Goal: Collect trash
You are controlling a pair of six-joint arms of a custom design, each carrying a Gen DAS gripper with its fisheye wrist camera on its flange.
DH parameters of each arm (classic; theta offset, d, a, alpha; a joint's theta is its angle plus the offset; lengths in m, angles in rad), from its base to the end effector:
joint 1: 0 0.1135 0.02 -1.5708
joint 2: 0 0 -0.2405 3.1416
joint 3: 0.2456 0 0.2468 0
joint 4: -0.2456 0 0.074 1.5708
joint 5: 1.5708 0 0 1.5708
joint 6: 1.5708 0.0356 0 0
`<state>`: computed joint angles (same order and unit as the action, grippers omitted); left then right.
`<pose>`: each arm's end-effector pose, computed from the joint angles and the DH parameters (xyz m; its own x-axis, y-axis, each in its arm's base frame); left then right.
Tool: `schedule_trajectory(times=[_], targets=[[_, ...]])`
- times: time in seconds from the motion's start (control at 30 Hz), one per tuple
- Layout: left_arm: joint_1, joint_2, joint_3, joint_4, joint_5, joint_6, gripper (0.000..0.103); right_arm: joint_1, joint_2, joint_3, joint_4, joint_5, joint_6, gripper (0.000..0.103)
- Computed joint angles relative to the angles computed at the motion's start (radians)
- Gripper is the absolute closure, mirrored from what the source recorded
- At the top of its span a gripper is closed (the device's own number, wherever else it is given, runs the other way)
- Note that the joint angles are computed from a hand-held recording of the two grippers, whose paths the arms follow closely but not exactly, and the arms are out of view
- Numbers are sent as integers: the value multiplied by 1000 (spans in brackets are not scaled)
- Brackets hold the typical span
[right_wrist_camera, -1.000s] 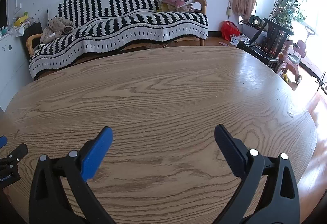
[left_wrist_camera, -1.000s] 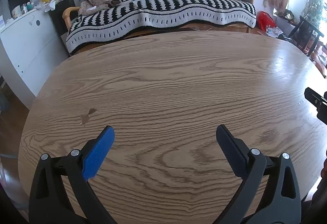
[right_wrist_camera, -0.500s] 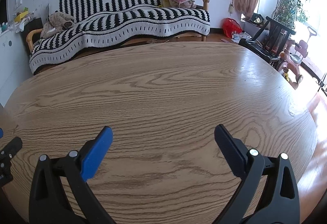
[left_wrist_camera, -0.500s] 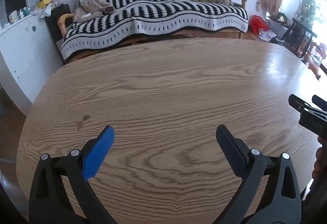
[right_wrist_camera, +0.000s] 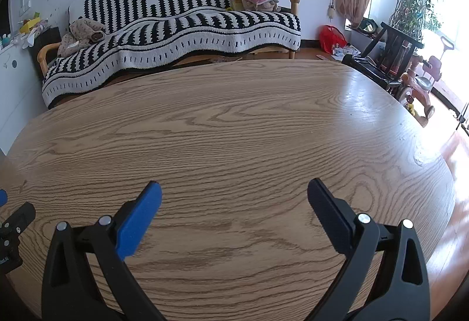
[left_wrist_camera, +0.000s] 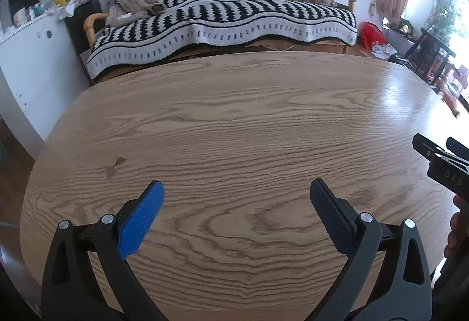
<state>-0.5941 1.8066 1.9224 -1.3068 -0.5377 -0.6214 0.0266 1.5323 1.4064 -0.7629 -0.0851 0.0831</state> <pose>0.2968 -0.1785 0.3375 -0.8140 -0.0535 -0.5783 -0.1851 0.9678 0.1709 0.3246 0.0117 0.2983 -0.7800 0.0620 -0.6227 -0.0154 0.9929 0.1181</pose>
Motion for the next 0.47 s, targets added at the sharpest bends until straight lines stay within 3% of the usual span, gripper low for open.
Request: schedule_trajectory(times=[0.23,0.47], targets=[[-3,-31,-52,56,16,16,6,-2,-1,-3,1,0,-4,7],[6,68,72,5,62,-10,6,3,1,-6,4,5,4,7]])
